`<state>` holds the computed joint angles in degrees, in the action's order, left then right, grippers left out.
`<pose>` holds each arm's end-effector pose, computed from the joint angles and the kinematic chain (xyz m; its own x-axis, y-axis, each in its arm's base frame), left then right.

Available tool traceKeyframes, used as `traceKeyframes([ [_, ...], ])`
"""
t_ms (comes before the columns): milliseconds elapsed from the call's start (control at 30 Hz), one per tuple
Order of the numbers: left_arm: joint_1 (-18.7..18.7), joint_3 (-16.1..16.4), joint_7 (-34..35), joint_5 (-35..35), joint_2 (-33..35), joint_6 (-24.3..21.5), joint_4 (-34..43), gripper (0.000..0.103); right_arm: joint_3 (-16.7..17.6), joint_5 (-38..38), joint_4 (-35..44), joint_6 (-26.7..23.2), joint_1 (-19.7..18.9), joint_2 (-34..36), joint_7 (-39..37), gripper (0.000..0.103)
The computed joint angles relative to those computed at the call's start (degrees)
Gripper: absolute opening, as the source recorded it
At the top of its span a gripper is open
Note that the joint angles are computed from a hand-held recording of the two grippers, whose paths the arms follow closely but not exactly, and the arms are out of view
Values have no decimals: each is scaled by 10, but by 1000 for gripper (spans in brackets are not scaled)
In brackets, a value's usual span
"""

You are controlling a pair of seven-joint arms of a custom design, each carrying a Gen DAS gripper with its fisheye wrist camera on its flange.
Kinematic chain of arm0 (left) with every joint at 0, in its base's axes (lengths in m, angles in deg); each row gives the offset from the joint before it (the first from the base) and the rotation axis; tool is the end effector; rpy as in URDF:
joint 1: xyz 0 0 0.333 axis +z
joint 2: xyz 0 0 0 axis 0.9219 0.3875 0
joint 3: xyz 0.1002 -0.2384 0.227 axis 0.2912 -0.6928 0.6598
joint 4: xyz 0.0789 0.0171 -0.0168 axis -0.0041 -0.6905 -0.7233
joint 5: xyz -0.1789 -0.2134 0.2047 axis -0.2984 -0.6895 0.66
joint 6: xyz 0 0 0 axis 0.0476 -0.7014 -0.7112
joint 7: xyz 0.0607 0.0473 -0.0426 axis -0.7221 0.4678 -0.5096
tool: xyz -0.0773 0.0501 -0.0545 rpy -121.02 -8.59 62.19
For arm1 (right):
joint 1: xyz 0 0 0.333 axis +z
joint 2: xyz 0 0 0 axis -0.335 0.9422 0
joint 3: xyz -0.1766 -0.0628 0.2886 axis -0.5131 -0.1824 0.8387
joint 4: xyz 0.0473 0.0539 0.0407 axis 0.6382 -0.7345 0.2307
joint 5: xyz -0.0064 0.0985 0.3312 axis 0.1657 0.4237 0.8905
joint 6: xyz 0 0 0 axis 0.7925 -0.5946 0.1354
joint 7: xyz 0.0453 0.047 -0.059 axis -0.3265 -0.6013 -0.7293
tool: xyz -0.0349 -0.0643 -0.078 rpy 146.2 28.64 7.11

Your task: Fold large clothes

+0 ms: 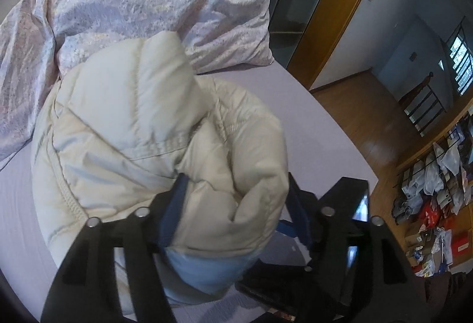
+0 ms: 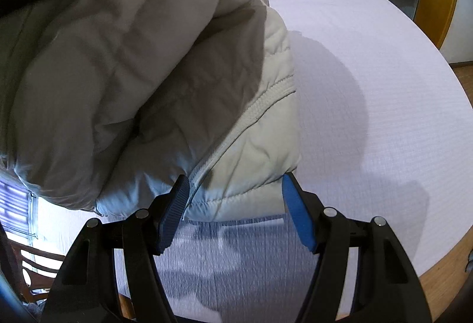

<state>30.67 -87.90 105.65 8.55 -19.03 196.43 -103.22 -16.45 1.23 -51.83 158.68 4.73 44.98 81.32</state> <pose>0.5006 -0.5133 0.5901 -0.4361 -0.8777 0.1985 -0.7958 0.2731 -0.5405 0.5170 0.3248 0.5069 0.0075 -0.9213 -0.3889 -0.9671 0.0923 -0.2372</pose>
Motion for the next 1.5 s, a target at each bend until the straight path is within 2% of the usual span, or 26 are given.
traceKeyframes([
  [200, 7, -3, 4, 11, -60, 35, -58, 83, -2, -2, -1, -3, 0, -1, 6, 67],
  [367, 28, 0, -20, 28, -124, 63, -121, 84, -2, -9, 0, -11, 1, -3, 11, 67],
  [633, 65, 12, -104, 107, -176, 35, -176, 85, -3, -17, -3, -22, 4, -8, 18, 67],
  [800, 92, 10, -127, 116, -183, 26, -208, 85, -1, -29, -16, -24, 13, -26, 41, 67],
  [1033, 114, 22, -175, 141, -165, 4, -226, 85, -7, -41, -29, -24, 7, -33, 58, 67],
  [1100, 123, 20, -178, 126, -158, 3, -229, 85, -9, -44, -37, -26, 5, -38, 66, 67],
  [1233, 138, 13, -173, 75, -145, 37, -243, 86, -13, -53, -42, -30, 0, -44, 78, 67],
  [1367, 133, 8, -157, 50, -123, 40, -226, 86, -15, -66, -42, -32, -3, -49, 88, 67],
  [1500, 106, 15, -152, 73, -93, 18, -190, 86, -18, -82, -45, -34, -7, -56, 102, 67],
])
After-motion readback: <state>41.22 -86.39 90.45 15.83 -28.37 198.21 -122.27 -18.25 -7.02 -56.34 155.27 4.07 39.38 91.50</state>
